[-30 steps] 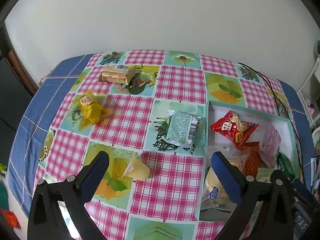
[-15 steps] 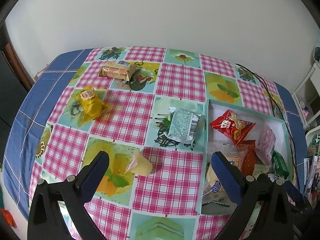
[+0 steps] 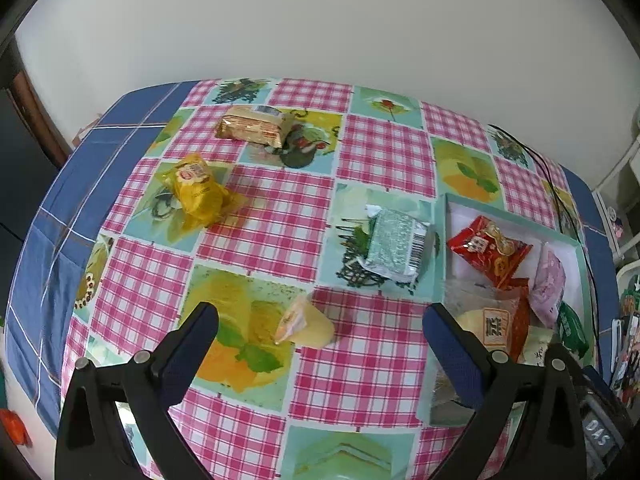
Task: Organize snacks
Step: 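Withdraw both grippers from the tray toward the yellow packet and cup jelly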
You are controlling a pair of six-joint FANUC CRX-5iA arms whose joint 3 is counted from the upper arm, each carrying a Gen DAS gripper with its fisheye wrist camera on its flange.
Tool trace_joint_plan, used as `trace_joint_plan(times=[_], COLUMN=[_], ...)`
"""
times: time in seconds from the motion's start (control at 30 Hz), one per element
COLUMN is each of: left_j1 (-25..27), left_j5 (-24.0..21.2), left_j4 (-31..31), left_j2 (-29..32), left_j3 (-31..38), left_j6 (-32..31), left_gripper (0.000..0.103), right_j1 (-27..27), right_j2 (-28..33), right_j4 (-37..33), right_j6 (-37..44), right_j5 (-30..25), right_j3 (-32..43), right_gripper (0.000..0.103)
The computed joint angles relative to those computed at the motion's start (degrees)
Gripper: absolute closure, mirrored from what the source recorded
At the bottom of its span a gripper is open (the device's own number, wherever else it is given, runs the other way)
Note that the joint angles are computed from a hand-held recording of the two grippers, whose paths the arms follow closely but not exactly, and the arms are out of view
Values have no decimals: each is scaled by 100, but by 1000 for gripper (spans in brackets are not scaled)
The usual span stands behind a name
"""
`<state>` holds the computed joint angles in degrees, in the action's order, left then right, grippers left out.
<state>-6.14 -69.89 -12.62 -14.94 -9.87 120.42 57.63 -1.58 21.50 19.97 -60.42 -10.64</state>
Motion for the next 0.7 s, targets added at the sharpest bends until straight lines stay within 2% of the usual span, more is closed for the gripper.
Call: trace_joint_plan(times=[0.4,0.7], left_j1=[351,828], left_j5=[-89,-105], left_j4=[-238,-196], left_j2=[-269,-546], left_j3=[-105,-277], left_j6=[119,208], left_gripper=[1,1], right_j1=[227,567], right_j2=[116,365], right_j4=[124,305], right_j6=[-36,-34], right_j5=[-32,-26], right_j3=[237,497], right_gripper=[0,0])
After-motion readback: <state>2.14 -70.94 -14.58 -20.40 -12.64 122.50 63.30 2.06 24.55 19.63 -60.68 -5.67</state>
